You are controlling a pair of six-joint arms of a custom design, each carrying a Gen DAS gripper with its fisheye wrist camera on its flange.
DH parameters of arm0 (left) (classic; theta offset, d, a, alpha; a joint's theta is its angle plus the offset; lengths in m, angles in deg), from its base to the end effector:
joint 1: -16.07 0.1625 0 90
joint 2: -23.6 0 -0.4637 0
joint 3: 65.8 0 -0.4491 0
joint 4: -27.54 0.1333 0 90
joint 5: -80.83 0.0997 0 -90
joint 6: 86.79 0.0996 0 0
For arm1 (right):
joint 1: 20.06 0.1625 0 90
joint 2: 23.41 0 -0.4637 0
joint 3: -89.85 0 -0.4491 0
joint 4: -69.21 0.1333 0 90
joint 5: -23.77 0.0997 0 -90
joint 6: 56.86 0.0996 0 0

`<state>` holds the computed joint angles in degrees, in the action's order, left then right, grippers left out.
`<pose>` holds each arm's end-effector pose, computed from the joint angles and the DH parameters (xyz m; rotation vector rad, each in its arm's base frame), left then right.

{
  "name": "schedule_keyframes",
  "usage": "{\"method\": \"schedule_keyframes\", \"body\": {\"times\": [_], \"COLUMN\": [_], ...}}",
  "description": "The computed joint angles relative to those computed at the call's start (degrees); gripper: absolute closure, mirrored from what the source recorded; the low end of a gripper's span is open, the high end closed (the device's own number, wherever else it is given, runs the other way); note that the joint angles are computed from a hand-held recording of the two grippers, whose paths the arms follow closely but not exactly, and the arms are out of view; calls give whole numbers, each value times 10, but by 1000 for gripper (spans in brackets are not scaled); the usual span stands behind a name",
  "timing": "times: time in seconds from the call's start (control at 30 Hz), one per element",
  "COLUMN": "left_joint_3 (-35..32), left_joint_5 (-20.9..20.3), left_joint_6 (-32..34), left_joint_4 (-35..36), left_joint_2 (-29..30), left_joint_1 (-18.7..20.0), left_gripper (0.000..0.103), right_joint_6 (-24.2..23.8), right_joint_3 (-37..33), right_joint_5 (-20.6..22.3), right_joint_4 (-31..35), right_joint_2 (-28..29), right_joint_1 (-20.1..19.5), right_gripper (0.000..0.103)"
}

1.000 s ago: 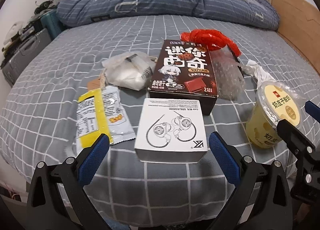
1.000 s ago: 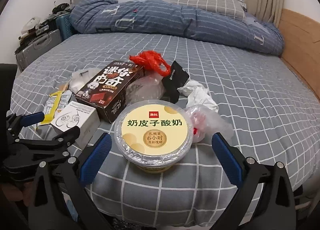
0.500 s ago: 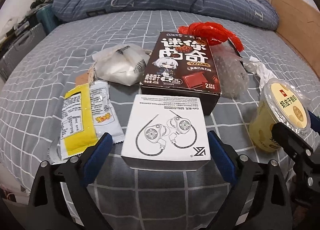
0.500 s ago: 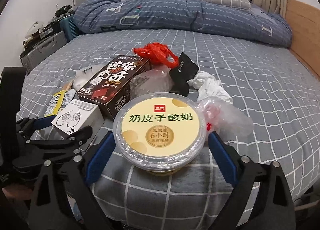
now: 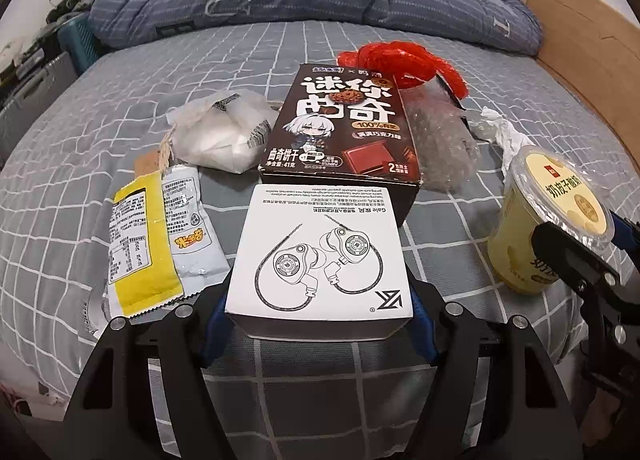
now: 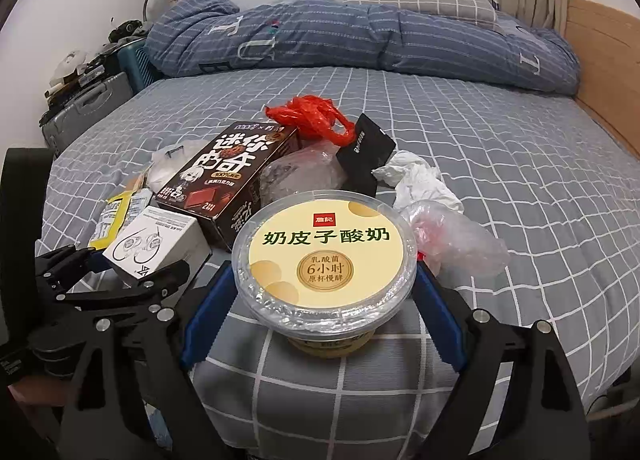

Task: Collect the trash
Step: 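Grasp the white earphone box with the left tool while the right tool grasps the yogurt cup, then carry the white box and yogurt cup over the black trash bin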

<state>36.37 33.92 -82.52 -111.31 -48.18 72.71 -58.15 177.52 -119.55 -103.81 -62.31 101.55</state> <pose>-0.1893 -0.6536 0.3383 0.6338 2.3416 -0.6208 0.4505 -0.6301 0.1229 0.2990 -2.2239 0.9506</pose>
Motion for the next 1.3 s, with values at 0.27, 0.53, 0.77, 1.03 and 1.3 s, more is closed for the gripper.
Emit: {"method": "schedule_keyframes", "body": {"times": [0.27, 0.53, 0.77, 1.03, 1.3], "left_joint_3": [-1, -4, -4, 27, 77], "left_joint_5": [3, 3, 7, 20, 26], "left_joint_6": [0, -5, -28, -53, -105], "left_joint_4": [-1, 10, 28, 34, 60], "left_joint_2": [-5, -18, -43, -93, -155], "left_joint_1": [-3, -15, -30, -50, -64], "left_gripper": [34, 34, 34, 34, 34], "right_joint_6": [-1, -11, -22, -26, 42], "right_joint_3": [-2, -9, -12, 7, 51], "right_joint_5": [-3, -13, -31, -50, -60], "right_joint_4": [-5, -6, -12, -33, -14], "right_joint_2": [-2, -5, -13, -20, -37], "right_joint_1": [5, 20, 44, 68, 87], "right_gripper": [20, 20, 20, 20, 20]}}
